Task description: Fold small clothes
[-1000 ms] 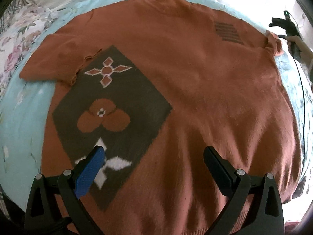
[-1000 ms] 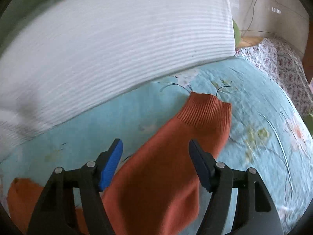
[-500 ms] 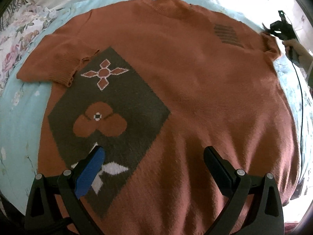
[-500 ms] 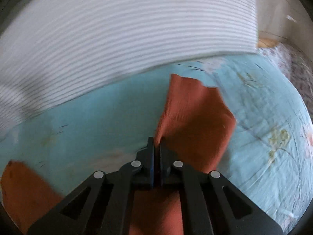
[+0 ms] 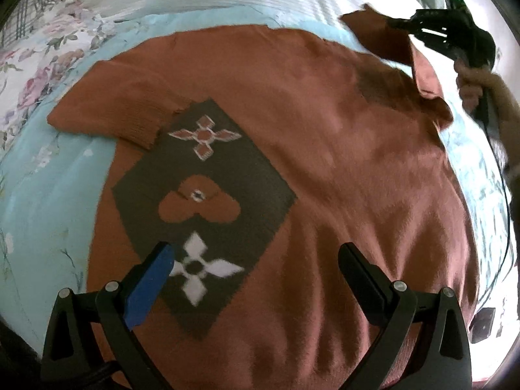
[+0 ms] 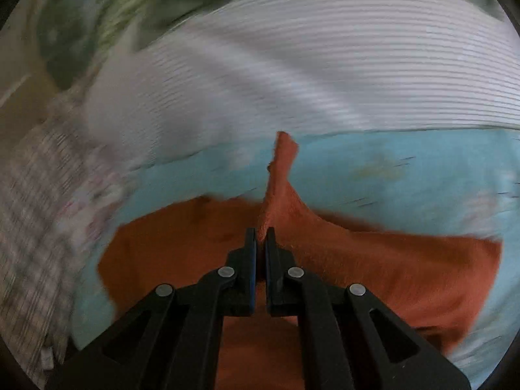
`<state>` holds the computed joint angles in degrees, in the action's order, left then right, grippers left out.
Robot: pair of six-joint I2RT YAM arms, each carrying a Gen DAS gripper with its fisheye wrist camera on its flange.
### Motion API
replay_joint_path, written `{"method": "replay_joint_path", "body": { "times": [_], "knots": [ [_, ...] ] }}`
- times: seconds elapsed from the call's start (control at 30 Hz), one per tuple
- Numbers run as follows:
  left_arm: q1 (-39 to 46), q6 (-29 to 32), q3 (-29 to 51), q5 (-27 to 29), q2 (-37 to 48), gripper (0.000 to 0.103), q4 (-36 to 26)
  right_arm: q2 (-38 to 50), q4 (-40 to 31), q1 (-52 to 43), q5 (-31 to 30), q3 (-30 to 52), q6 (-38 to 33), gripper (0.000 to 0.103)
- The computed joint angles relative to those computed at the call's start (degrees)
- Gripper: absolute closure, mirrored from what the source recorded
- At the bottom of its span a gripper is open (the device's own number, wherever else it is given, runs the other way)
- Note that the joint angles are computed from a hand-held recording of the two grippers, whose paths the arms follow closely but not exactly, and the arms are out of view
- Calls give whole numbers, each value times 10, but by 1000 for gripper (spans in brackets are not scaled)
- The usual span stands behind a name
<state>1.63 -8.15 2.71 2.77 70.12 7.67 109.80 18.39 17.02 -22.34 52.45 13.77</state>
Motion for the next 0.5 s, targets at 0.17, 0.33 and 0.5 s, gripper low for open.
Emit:
{"method": "replay_joint_path", "body": {
  "times": [0.17, 0.33, 0.5],
  "knots": [
    [138, 76, 24, 80, 26, 2, 14, 63, 67, 129, 27, 4, 12, 98],
    [206, 103, 76, 123, 77, 2, 24, 136, 78, 196, 31, 35, 41, 98],
    [198, 99, 159, 142, 189, 2, 50, 187, 35, 230, 34, 80, 61, 75]
  ]
}}
